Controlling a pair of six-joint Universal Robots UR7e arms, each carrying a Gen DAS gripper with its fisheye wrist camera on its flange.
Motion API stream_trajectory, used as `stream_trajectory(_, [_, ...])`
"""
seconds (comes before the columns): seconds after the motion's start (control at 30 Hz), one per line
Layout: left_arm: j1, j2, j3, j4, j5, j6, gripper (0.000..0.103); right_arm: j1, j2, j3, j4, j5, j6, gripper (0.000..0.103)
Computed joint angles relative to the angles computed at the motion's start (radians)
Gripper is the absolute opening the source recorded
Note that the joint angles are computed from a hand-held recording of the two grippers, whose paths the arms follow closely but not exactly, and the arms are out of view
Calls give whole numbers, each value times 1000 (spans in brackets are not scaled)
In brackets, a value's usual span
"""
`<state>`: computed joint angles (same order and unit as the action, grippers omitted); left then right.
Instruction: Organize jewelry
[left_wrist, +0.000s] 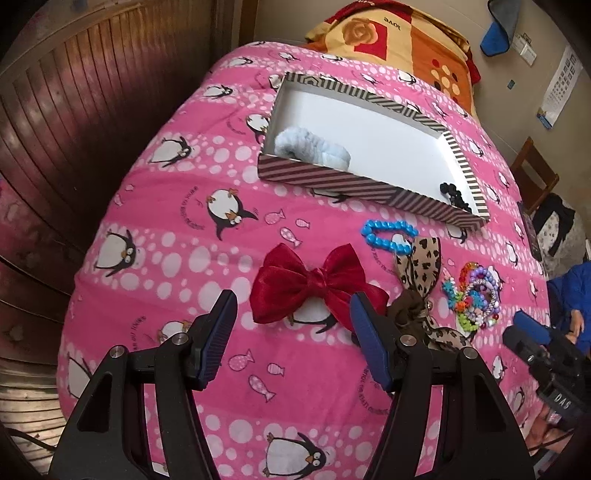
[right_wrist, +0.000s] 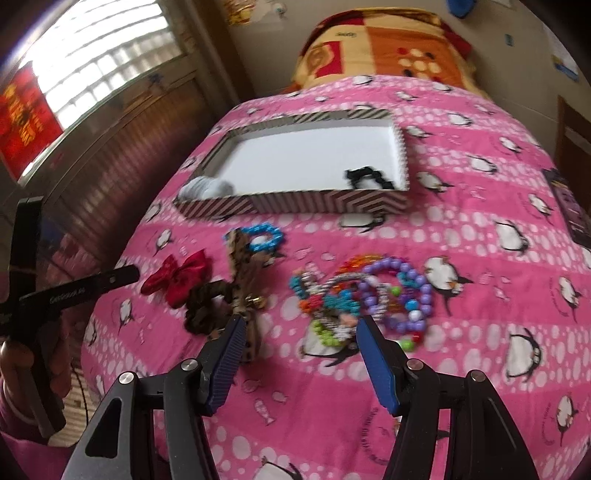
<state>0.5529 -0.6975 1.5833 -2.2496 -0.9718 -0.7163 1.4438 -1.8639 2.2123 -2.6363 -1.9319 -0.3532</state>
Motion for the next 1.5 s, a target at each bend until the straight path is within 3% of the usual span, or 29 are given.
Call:
stream_trajectory(0.2, [25,10,-23,34,-25,-54,64,22,66,-6,5,38,-26,60])
stream_trajectory(0.33, [36,6,-27,47,-29,-80,64,40,144,-22,-17,18,-47,52])
stream_trajectory(0.47, [37,8,-26,56,-43,-77,64,62,231,-44,-60,-52,-74,44])
stream_trajectory(0.63, [48,34,-57,78,-56,-106,64,50,294,-75,-45,-67,-82,37])
stream_trajectory(0.87, [74,85,-121,92,-87,-195,64,37,266,-87,6,-81,-100,31])
stream_trajectory(1.13, [76,139,-169,112,-69,-245,63,1,240,-86,54,-21,-130,31])
stream_trajectory(1.2, [75,141,-163,94,-61,-225,56,-12,235,-88,61,3,-129,31])
stream_trajectory(1.23, [73,143,-166,102,-52,-214,38,-16,233,-88,63,10,-130,31])
stream_trajectory(1.33, [78,133,-156,82,-64,-180,18,-19,224,-83,59,26,-134,30])
stream_trajectory(1.43, [78,111,-138,53,-70,-170,8,-17,206,-87,73,49,-142,29])
stream_trajectory(1.5, [72,97,-127,40,-60,-160,7,-5,197,-90,74,51,-148,29])
